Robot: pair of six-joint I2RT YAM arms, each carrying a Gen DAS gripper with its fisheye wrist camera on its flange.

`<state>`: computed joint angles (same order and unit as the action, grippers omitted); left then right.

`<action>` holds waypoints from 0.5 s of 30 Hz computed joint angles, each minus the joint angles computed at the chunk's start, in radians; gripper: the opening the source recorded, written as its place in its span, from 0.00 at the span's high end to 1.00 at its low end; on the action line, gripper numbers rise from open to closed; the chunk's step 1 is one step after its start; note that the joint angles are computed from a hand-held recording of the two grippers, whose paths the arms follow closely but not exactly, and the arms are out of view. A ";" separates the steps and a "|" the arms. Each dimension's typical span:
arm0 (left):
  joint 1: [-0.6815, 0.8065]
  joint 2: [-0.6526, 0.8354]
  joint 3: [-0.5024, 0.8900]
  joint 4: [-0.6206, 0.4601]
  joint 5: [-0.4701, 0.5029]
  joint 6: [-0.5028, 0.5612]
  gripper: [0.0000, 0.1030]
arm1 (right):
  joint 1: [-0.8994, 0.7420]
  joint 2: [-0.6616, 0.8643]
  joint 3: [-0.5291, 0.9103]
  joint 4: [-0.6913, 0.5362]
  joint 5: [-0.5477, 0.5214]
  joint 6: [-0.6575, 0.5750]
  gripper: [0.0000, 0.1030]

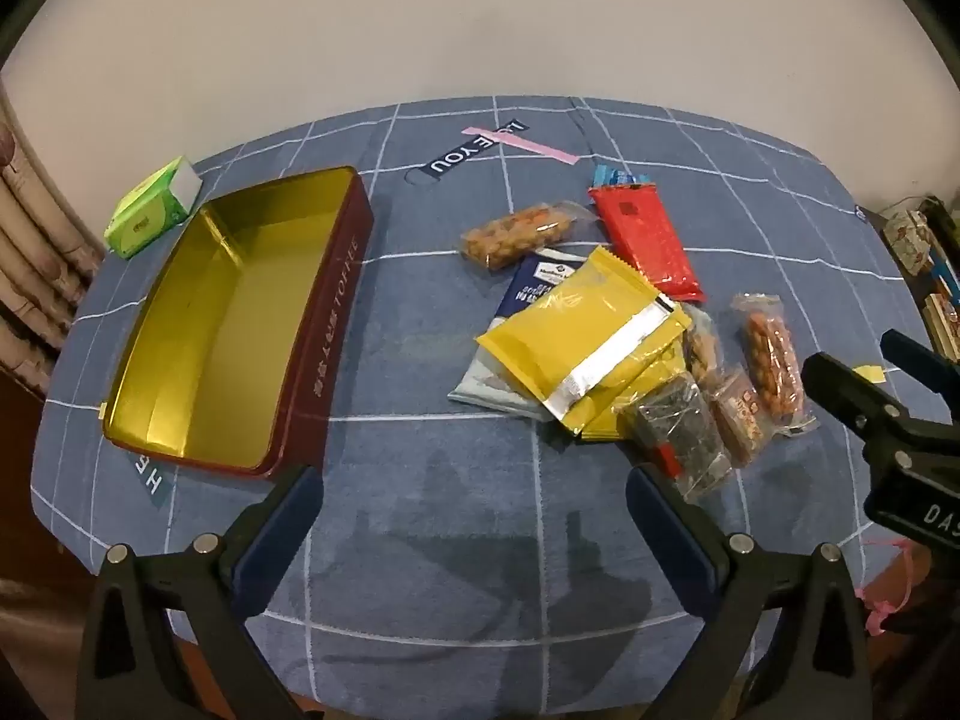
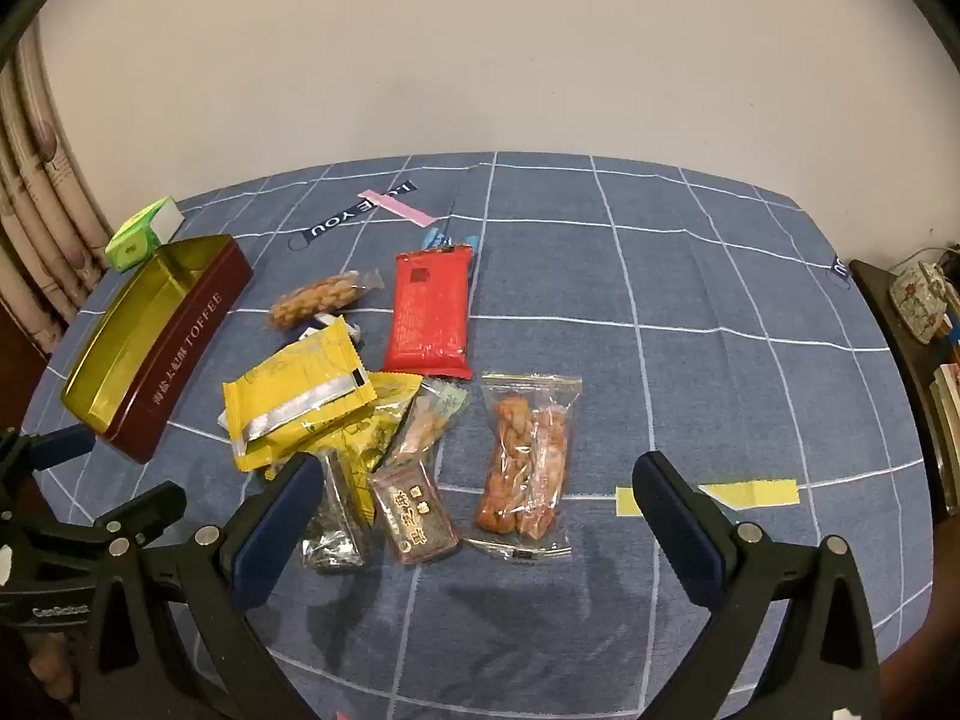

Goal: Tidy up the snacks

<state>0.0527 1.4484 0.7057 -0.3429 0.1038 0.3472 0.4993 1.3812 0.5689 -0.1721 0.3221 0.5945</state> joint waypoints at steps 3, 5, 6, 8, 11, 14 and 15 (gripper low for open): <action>-0.018 -0.001 -0.003 0.004 -0.034 -0.017 0.00 | -0.002 -0.004 -0.004 0.005 -0.003 -0.002 0.01; -0.032 0.003 0.008 -0.008 -0.046 -0.042 0.00 | -0.004 -0.004 -0.003 0.001 -0.004 -0.001 0.01; -0.027 -0.001 0.031 -0.032 -0.041 -0.049 0.00 | -0.004 -0.005 -0.002 0.000 -0.005 -0.003 0.01; -0.032 0.013 0.057 -0.055 -0.038 -0.066 0.00 | -0.004 -0.008 -0.005 0.002 -0.002 -0.003 0.01; -0.009 0.016 0.067 -0.063 -0.017 -0.052 0.00 | -0.006 -0.011 -0.007 0.003 -0.004 -0.004 0.01; 0.028 0.008 0.040 -0.028 0.010 -0.010 0.00 | -0.005 -0.015 -0.009 0.001 -0.003 -0.003 0.01; 0.029 0.009 0.039 -0.023 0.012 -0.005 0.00 | -0.006 -0.015 -0.010 0.002 -0.003 -0.004 0.01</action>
<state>0.0813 1.4578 0.7445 -0.3657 0.1162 0.3421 0.4929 1.3660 0.5594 -0.1700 0.3186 0.5905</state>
